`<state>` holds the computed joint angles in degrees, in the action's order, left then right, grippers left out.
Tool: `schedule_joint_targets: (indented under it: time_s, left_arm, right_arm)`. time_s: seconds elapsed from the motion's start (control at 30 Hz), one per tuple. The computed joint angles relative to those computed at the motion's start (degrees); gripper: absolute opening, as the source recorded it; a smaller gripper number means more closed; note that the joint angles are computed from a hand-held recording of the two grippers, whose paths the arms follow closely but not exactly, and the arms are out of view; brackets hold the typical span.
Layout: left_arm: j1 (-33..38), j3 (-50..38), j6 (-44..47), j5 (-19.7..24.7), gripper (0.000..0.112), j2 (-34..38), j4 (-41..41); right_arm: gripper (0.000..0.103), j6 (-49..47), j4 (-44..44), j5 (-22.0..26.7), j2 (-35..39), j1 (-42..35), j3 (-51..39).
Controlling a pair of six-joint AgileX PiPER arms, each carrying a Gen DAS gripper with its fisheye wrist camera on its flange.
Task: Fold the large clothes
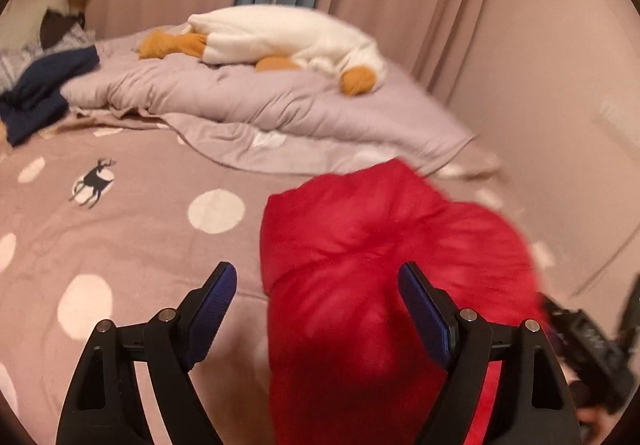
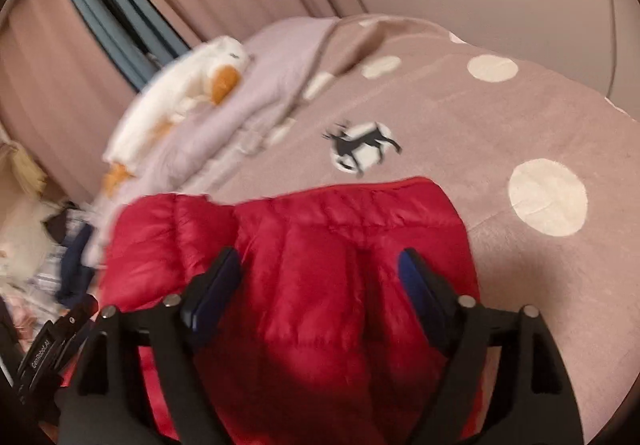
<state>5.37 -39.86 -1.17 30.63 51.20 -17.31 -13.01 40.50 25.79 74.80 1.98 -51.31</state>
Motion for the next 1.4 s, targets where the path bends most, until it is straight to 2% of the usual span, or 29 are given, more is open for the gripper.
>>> schedule_joint_targets:
  time_s: [0.03, 0.07, 0.13, 0.27, 0.3, 0.33, 0.4, 0.53, 0.6, 0.67, 0.77, 0.87, 0.9, 0.93, 1.0, 1.03, 1.1, 1.17, 1.27, 1.4]
  left_arm:
    - [3.5, -0.1, 5.0, 3.0, 0.098, -2.1, -5.7]
    - [7.5, 0.1, 10.5, 5.9, 0.102, -3.7, -11.5]
    - [14.8, 0.7, 19.1, 11.0, 0.102, -5.9, -18.8]
    - [17.0, 4.6, 21.5, 11.5, 0.102, -8.5, -17.7]
    - [18.9, 5.6, 24.4, 12.3, 0.102, -8.0, -20.5]
    - [23.0, 7.1, 28.8, 15.0, 0.102, -7.2, -25.5]
    - [26.4, 8.3, 33.1, 17.7, 0.102, -3.2, -30.6]
    - [25.2, 8.6, 38.1, 16.8, 0.102, 6.0, -33.7]
    - [28.8, 8.9, 44.0, 20.7, 0.102, 10.3, -39.2]
    - [32.9, 8.0, 48.1, 27.3, 0.102, 15.3, -43.4]
    - [33.2, 6.5, 52.8, 31.8, 0.102, 21.3, -46.6]
    - [33.7, 5.8, 56.3, 36.0, 0.102, 27.8, -50.4]
    - [33.6, 5.5, 57.5, 37.3, 0.102, 29.5, -51.8]
    - [33.2, 5.3, 58.3, 37.9, 0.102, 30.5, -52.6]
    - [31.5, 4.4, 59.7, 38.6, 0.102, 32.1, -53.4]
    - [29.7, 3.6, 60.3, 38.9, 0.102, 33.1, -53.3]
    - [27.4, 3.2, 61.3, 38.8, 0.102, 33.3, -53.6]
    - [24.1, 3.8, 61.1, 35.3, 0.103, 31.3, -54.6]
    - [20.2, 4.9, 58.2, 28.1, 0.102, 26.2, -55.1]
    - [14.8, 4.2, 51.6, 20.8, 0.093, 19.2, -51.6]
  right_arm:
    - [0.093, -4.3, 4.3, 1.3, -1.6, -1.5, 0.9]
    - [0.1, -6.2, 6.5, 2.1, -2.9, -2.3, 1.6]
    - [0.102, -6.7, 7.3, 3.2, -6.0, -3.3, 3.1]
    - [0.102, -8.1, 8.8, 6.1, -9.1, -5.2, 5.5]
    - [0.102, -7.5, 8.2, 7.3, -9.4, -5.7, 5.9]
    - [0.102, -7.2, 7.8, 8.0, -9.6, -6.1, 6.2]
    - [0.102, -8.5, 8.7, 9.5, -10.1, -7.9, 7.4]
    - [0.103, -12.3, 12.4, 14.2, -7.7, -14.5, 9.6]
    - [0.103, -17.8, 17.9, 19.9, -3.6, -19.1, 10.0]
    - [0.103, -22.2, 22.5, 25.7, 1.2, -22.3, 10.1]
    - [0.103, -28.5, 27.7, 27.7, 2.5, -22.9, 11.4]
    - [0.103, -34.2, 33.0, 34.7, 7.0, -22.3, 11.3]
    - [0.103, -34.7, 34.6, 35.0, 8.1, -20.6, 11.4]
    - [0.103, -34.4, 34.8, 33.3, 8.1, -18.5, 11.4]
    - [0.103, -33.8, 35.2, 29.3, 7.4, -13.8, 11.3]
    - [0.103, -34.8, 36.4, 29.1, 7.9, -12.5, 11.3]
    - [0.101, -38.3, 38.9, 32.5, 11.0, -11.3, 10.3]
    - [0.085, -40.7, 40.3, 34.5, 13.2, -9.9, 9.2]
    - [0.067, -43.7, 44.5, 35.5, 14.6, -9.6, 10.3]
    - [0.06, -45.6, 48.0, 37.1, 14.1, -10.4, 12.1]
